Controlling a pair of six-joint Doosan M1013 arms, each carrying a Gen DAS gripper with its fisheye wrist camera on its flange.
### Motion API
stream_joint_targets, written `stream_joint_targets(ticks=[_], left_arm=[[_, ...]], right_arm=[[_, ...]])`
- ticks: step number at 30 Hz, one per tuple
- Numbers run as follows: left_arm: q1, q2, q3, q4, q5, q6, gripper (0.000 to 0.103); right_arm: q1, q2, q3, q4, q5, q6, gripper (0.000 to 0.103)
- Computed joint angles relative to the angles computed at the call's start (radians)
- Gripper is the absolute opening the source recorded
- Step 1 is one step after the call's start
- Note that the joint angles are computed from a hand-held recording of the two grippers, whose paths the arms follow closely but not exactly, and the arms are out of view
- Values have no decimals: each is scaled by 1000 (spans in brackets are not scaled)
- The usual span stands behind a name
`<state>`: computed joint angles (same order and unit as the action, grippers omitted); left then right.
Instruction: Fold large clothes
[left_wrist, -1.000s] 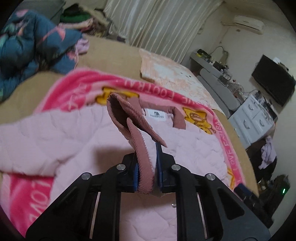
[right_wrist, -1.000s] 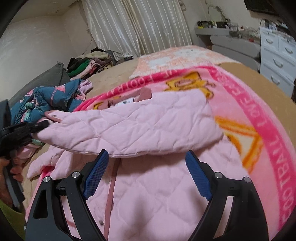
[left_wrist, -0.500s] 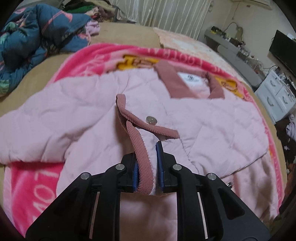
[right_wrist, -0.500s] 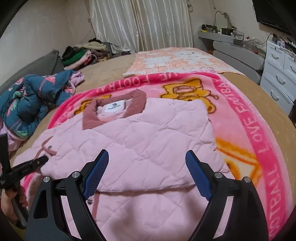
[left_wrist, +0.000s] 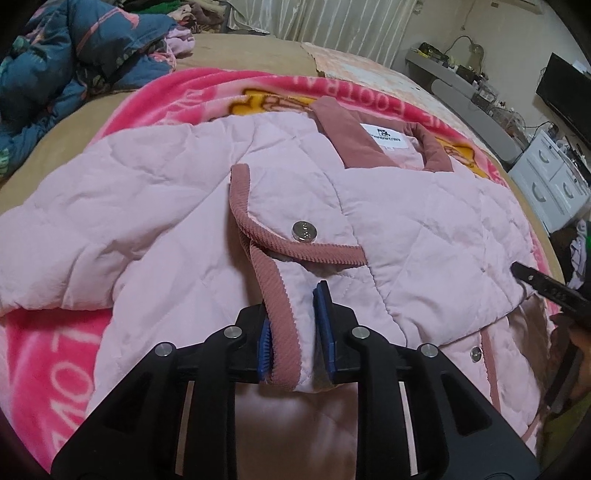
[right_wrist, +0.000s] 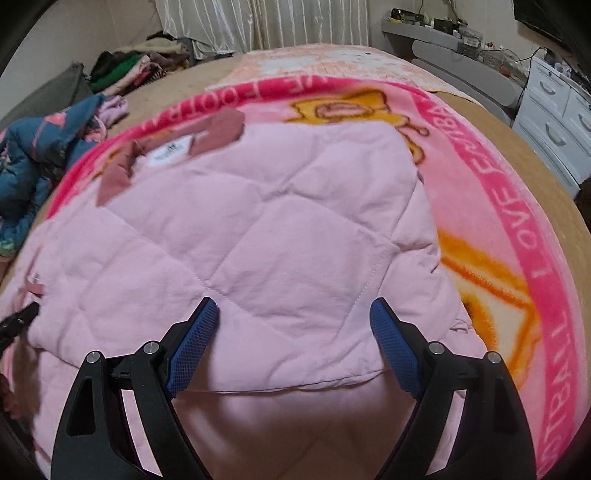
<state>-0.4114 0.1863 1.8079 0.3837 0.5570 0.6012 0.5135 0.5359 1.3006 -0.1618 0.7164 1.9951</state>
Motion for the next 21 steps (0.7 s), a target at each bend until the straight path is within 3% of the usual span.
stream_joint_targets(ticks=[7, 14, 16, 17, 19, 21], left_arm=[[-3, 1, 5, 16, -10, -4, 16], [3, -13, 7, -17, -4, 27, 21], [2, -20, 11, -18, -6, 27, 27], [2, -26, 13, -16, -6, 27, 33], [1, -34, 15, -12, -6, 23, 40], [2, -46, 18, 2, -5, 0, 41]], right_arm=[[16, 12, -20, -69, 44, 82, 85], [16, -36, 24, 21, -29, 71, 87], [20, -45, 30, 34, -44, 67, 87], [22, -49, 30, 35, -48, 66, 95], [29, -60, 36, 33, -69, 67, 98], [39, -67, 33, 25, -77, 68, 98]])
